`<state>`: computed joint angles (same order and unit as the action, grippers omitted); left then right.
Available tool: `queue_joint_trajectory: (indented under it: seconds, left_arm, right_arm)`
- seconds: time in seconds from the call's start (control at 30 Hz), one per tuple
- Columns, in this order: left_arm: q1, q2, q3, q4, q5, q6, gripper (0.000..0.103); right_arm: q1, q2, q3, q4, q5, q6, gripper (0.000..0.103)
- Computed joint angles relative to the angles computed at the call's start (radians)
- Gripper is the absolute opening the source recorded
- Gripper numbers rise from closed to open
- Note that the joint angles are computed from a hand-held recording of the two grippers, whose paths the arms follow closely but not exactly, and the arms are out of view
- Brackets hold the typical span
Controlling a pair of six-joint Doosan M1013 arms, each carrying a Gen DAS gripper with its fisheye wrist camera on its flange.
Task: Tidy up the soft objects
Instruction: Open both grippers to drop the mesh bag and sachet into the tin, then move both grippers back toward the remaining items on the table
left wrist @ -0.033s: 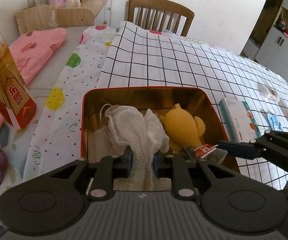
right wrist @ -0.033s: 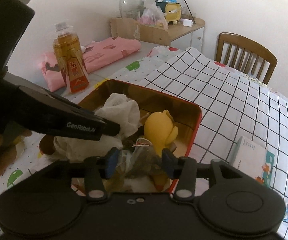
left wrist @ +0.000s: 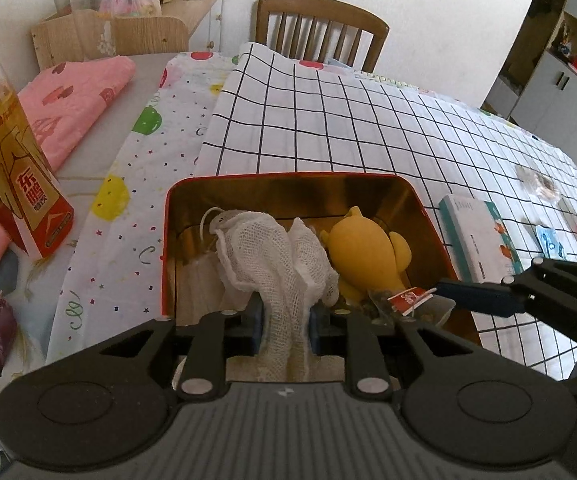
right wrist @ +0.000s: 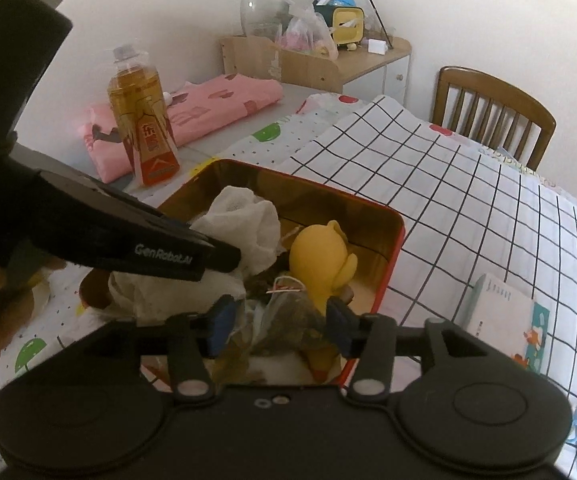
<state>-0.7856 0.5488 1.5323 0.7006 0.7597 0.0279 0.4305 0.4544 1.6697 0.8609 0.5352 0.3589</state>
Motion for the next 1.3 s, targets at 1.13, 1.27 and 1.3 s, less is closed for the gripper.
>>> queue_joint_trajectory:
  seconds: [1.13,1.27,1.3]
  left_arm:
    - [-0.109,0.006,-0.124,0.194,0.142,-0.072,0.081]
    - [-0.118,0.027,-0.167,0.203,0.127,-0.071,0.082]
    - [-0.121,0.033,-0.178,0.205,0.124,-0.069,0.084]
  right_arm:
    - [-0.168,-0.116,0.067,0.314,0.14,-0.232,0.086]
    - [-0.204,-0.132,0.078,0.346,0.148,-0.273,0.09]
    - [-0.213,-0.135,0.079,0.351,0.151,-0.279,0.091]
